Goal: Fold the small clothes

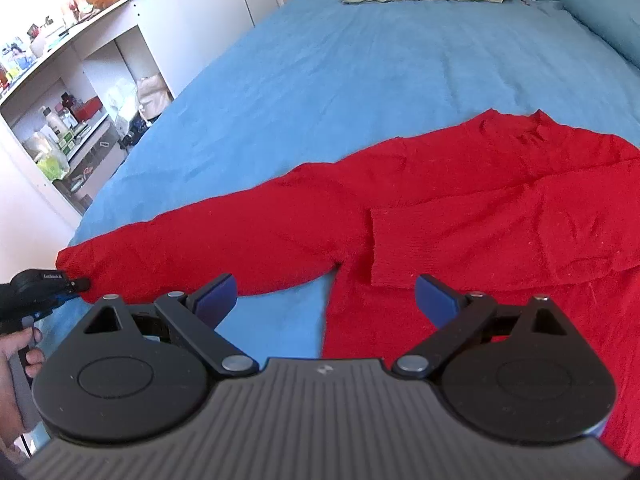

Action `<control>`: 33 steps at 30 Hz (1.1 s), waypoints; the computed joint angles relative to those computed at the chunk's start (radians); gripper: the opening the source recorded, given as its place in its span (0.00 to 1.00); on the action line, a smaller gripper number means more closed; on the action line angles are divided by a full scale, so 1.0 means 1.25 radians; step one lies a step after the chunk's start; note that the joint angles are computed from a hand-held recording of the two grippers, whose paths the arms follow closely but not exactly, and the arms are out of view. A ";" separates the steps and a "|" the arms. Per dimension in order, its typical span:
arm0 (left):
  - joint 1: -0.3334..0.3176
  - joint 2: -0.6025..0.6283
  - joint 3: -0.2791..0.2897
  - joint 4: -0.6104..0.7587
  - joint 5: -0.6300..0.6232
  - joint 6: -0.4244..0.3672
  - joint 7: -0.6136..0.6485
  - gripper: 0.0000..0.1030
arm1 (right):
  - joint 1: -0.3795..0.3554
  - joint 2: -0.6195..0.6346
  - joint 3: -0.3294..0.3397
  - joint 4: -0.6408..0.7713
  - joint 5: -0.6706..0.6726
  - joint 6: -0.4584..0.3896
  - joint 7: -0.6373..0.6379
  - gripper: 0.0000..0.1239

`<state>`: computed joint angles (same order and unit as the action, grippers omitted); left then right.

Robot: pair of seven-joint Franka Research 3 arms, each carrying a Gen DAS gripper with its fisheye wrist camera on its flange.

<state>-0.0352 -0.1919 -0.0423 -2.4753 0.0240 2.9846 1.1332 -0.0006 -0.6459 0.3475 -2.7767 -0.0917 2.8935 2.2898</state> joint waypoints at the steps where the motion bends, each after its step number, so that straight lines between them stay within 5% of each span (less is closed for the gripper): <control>1: 0.012 0.005 -0.010 0.007 0.021 0.002 -0.011 0.05 | 0.001 -0.006 -0.005 -0.004 0.001 0.000 -0.002 0.83; 8: 0.077 -0.065 -0.114 0.027 0.243 0.027 -0.145 0.05 | -0.009 -0.057 -0.043 -0.051 0.025 0.019 -0.026 0.83; 13: 0.003 -0.106 -0.151 0.075 0.279 0.025 -0.163 0.05 | -0.044 -0.145 -0.109 -0.086 0.041 -0.025 -0.092 0.83; 16: -0.034 -0.092 -0.212 0.137 0.321 0.008 -0.185 0.05 | -0.069 -0.206 -0.187 -0.108 0.053 -0.051 -0.179 0.83; 24: -0.151 0.162 -0.384 0.361 0.553 -0.058 -0.370 0.05 | -0.195 -0.238 -0.401 -0.093 0.066 -0.117 -0.459 0.83; 29: -0.305 0.393 -0.375 0.521 0.643 -0.189 -0.419 0.05 | -0.256 -0.143 -0.501 -0.054 0.084 -0.146 -0.603 0.83; 33: -0.388 0.474 -0.330 0.577 0.646 -0.246 -0.414 0.07 | -0.245 -0.087 -0.579 -0.053 0.128 -0.132 -0.726 0.83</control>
